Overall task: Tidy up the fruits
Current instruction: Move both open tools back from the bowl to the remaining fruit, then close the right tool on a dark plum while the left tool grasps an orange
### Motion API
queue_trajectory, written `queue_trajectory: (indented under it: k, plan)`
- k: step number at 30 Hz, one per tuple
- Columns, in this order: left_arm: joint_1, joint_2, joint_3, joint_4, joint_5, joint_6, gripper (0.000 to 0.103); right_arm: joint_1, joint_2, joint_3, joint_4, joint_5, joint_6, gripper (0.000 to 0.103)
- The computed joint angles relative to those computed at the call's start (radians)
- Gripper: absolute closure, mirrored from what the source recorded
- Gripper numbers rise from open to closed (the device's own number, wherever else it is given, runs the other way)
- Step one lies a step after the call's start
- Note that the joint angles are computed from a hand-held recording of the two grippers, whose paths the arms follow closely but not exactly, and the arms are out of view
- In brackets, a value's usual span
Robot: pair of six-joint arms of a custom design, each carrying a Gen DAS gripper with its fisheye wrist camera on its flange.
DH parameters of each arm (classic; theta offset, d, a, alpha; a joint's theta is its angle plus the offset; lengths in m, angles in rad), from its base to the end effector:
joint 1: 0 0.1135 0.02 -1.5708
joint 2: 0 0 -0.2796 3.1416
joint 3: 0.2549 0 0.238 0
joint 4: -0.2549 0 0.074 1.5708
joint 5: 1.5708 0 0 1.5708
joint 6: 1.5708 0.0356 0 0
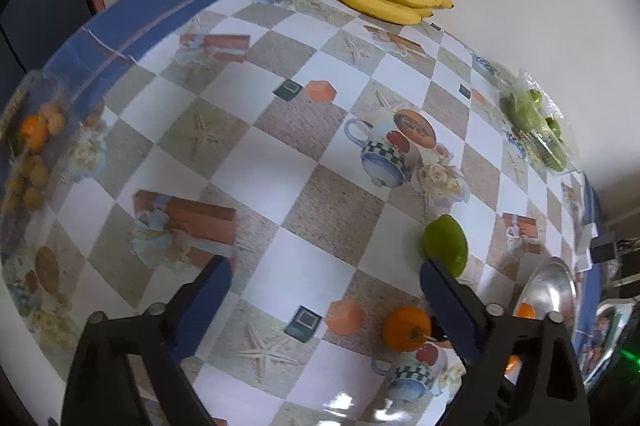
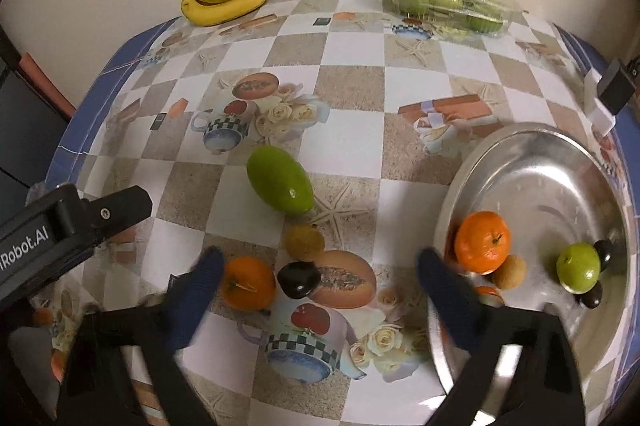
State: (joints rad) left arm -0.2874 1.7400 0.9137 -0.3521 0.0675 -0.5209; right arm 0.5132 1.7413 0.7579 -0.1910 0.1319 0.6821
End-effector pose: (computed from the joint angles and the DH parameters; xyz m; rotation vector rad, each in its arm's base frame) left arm 0.2958 -0.0899 0.1592 -0.3065 2.7743 -0.3048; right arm 0.2525 0.1369 0.1298 0.2670 2.7236 0.1598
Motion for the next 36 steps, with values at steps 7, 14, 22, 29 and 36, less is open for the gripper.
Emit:
queue_trajectory:
  k: [7,14,22,29,36]
  plan:
    - [-0.021,0.047,0.016,-0.001,0.038,-0.009,0.023,-0.007,0.033,-0.014,0.058,-0.042,0.013,0.049]
    - [-0.036,0.078,0.030,-0.007,0.055,-0.024,0.032,-0.019,0.064,-0.023,0.089,-0.083,0.036,0.063]
    - [-0.031,0.083,0.027,-0.002,0.084,-0.040,0.032,-0.035,0.070,-0.042,0.126,-0.130,0.050,0.070]
    - [-0.029,0.068,0.019,0.001,0.094,-0.057,0.032,-0.052,0.060,-0.064,0.154,-0.179,0.068,0.076]
    - [-0.035,0.080,0.024,-0.006,0.111,-0.057,0.032,-0.061,0.048,-0.072,0.151,-0.191,0.075,0.077]
